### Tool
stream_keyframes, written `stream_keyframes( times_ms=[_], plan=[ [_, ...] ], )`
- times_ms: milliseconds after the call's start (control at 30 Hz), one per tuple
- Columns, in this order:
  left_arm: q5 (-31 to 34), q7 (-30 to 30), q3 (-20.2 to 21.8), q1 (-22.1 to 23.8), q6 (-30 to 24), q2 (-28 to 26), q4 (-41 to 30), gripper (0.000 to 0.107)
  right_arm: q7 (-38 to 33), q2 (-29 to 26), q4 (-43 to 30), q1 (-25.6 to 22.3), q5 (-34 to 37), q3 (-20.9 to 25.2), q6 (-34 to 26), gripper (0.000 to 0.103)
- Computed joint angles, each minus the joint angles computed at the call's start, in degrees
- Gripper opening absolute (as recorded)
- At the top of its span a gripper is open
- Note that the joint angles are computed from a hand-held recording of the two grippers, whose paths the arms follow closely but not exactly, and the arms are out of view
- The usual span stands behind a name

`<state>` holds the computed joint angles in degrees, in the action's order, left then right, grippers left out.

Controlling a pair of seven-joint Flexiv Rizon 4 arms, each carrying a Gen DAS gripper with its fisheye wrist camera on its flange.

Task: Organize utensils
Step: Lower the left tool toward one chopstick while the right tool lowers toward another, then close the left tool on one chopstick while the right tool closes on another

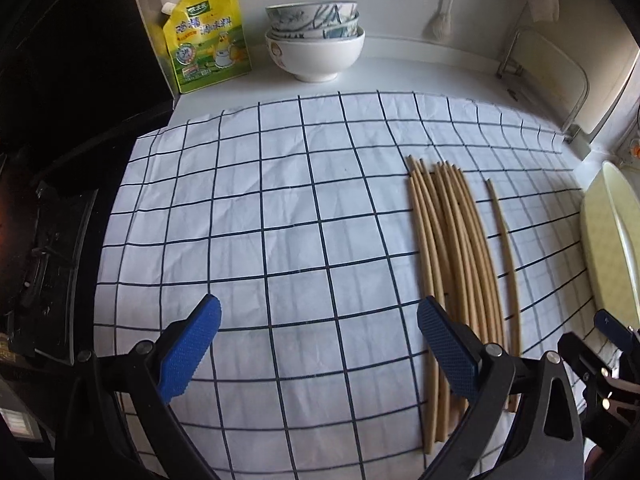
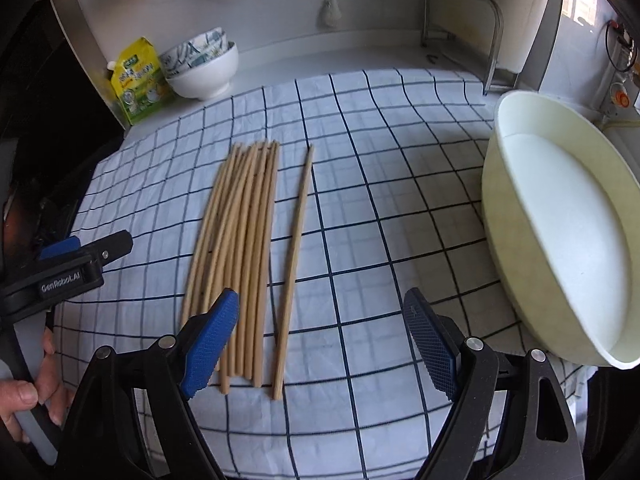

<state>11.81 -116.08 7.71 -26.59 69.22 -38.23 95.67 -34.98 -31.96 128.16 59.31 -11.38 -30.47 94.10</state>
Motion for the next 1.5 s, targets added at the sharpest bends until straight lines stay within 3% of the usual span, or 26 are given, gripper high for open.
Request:
stream_keyframes(
  times_ms=[333,567,933,1233,1500],
  plan=[
    [-5.2,6.4,-4.3,2.9,2.3,-4.6,-2.0,0.097,1.7,-6.3,-5.9,-3.6,-1.9,1.7,-3.3,0.081],
    [-7.7,9.0,-4.4,2.8,2.9,-5.2,-1.7,0.097,4.0,-7.2,-7.1,-4.7,-6.4,2.3,-6.9,0.081],
    [-10.0,12.3,-6.0,2.8,1.5,-5.2,-0.9,0.097,8.7,-7.0,-5.7,-4.7,-10.0,0.5,-6.5,0.081],
    [-9.2,10.2,-3.9,1.3,-0.6,-5.1,-1.2,0.097,9.4,-6.9,-5.8,-5.7,-11.1,1.1,-6.2,0.081],
    [-6.4,6.4,-1.7,-0.3,-2.6,-5.5,-2.9,0.098,9.3,-7.4,-5.4,-3.8,-10.9,-0.8,-5.4,0.080]
  ],
)
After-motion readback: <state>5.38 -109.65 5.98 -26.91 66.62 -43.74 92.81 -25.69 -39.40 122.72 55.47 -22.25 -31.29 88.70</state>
